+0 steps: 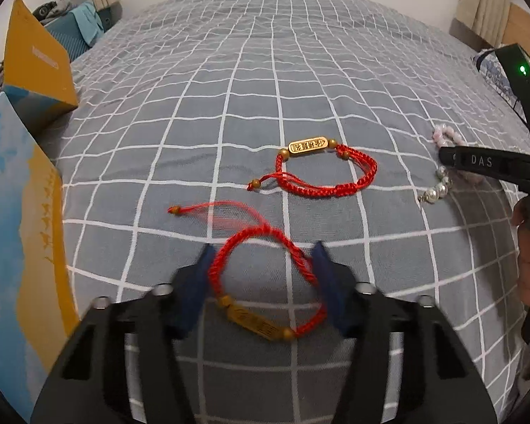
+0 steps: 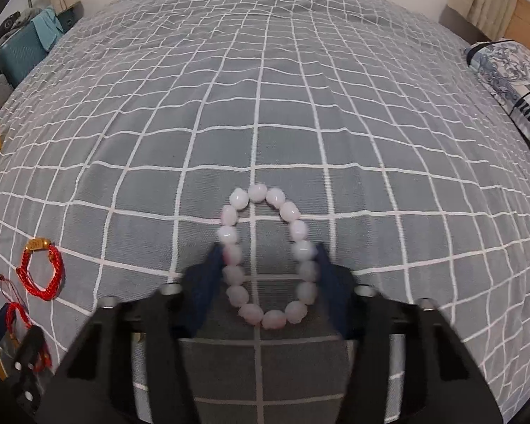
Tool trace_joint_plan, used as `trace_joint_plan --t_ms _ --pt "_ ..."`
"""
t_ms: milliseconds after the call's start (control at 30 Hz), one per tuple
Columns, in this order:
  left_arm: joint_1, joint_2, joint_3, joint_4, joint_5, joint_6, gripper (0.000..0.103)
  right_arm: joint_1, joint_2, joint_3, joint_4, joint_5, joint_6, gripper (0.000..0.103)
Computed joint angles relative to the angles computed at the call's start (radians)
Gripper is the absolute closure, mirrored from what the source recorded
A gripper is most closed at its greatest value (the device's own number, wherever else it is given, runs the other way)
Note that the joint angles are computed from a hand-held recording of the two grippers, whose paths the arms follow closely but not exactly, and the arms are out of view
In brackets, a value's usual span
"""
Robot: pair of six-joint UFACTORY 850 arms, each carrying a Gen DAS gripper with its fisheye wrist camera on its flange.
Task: Organize jewelry
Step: 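Grasp a red cord bracelet with left tool while right tool grasps pink bead bracelet, then lift both held bracelets and carry them toward the white box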
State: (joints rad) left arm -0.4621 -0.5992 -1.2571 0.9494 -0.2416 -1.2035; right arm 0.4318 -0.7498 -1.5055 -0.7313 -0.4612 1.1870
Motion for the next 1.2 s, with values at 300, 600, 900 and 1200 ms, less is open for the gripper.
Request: trace_joint_plan --t_ms 300,600,900,1200 --pt "0.020 0.041 0.035 -0.080 0.051 0.073 0.095 0.018 0.044 0.043 -0.156 -0.008 0.186 0.084" --pt "0.016 0.091 0.077 0.194 0.070 -0.211 0.095 0.054 0.094 0.081 -0.326 -0.033 0.347 0.084" --pt "0.006 0.158 0.102 0.250 0.034 -0.274 0.095 0.087 0.159 0.117 -0.355 -0.038 0.388 0.084" --pt "0.018 0.298 0.182 0.223 -0.006 -0.256 0.095 0.169 0.235 0.111 -0.366 -0.096 0.384 0.084"
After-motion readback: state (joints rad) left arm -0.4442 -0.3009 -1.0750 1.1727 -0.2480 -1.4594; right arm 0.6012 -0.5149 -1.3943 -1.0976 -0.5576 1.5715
